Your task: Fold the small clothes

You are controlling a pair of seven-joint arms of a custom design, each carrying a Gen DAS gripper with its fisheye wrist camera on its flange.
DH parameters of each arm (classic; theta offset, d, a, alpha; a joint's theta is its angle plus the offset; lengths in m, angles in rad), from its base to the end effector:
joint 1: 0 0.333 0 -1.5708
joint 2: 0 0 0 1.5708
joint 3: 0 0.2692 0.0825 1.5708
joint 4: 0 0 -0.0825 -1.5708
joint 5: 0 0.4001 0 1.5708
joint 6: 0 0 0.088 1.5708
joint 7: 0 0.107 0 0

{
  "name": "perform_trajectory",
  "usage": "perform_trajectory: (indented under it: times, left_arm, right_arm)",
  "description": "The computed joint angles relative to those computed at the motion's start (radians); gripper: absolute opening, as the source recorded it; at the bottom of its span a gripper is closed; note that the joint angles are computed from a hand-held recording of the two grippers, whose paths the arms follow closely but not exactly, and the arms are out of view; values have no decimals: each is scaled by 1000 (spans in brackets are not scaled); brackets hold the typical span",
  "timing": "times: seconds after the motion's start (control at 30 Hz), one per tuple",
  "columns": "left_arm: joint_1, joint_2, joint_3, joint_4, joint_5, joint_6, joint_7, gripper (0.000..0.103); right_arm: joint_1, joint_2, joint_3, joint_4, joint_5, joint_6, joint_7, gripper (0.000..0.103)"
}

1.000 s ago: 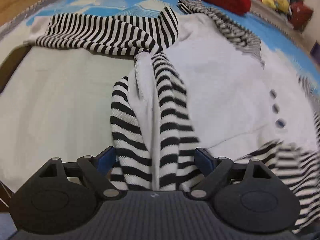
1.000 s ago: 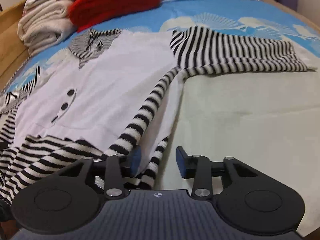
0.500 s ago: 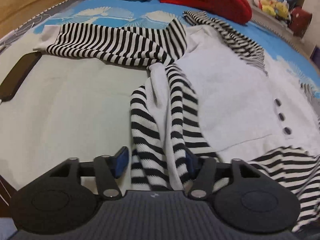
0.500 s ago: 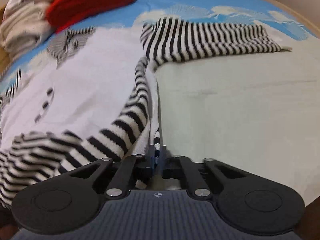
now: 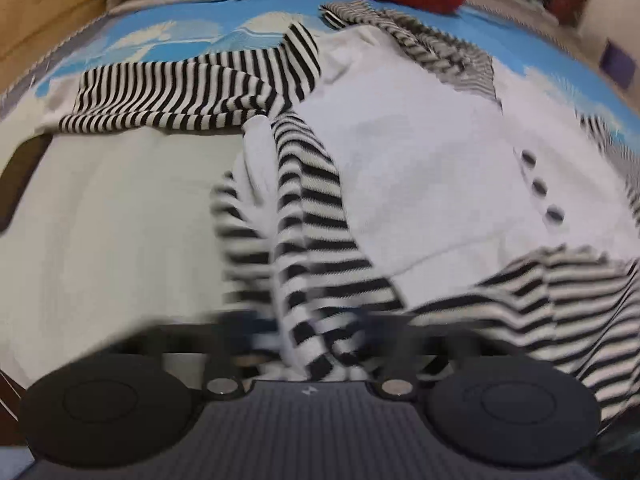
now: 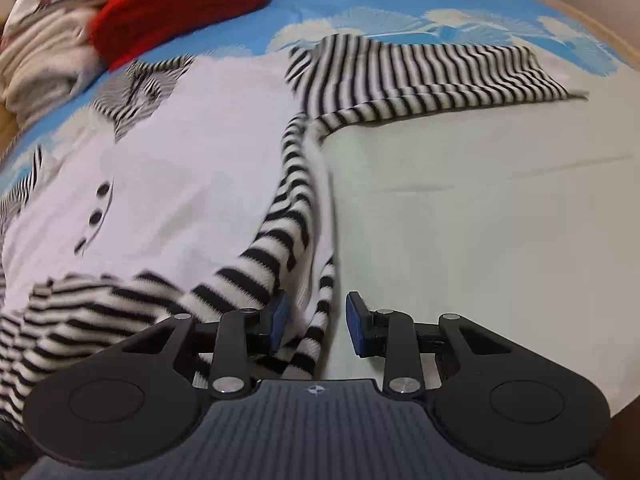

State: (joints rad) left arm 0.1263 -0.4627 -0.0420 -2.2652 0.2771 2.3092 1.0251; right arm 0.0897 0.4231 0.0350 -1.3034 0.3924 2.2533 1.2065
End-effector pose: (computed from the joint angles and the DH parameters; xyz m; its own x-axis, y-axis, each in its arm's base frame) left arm 0.4891 0.0449 0.5489 0.4768 -0.8790 -0.0060 -0.7427 -0.3992 -0.5377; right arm 0.7177 0.0956 0.5182 0.3629 -0.9091 -0.2043 -0.8041 -0.1948 -0.5617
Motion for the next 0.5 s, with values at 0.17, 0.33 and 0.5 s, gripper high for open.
perform_trajectory:
  times: [0.17, 0.33, 0.5]
  left_arm:
    - [23, -44, 35, -22, -45, 7, -32, 9]
    - [24, -62, 76, -47, -127, 14, -8, 10]
    - [36, -107, 63, -91, -131, 81, -4, 56]
  right_arm:
    - [2, -28, -5, -36, -6, 19, -10, 3]
    - [-6, -4, -18, 2, -27, -22, 38, 0]
    - [-16, 5, -13, 12, -7, -20, 57, 1]
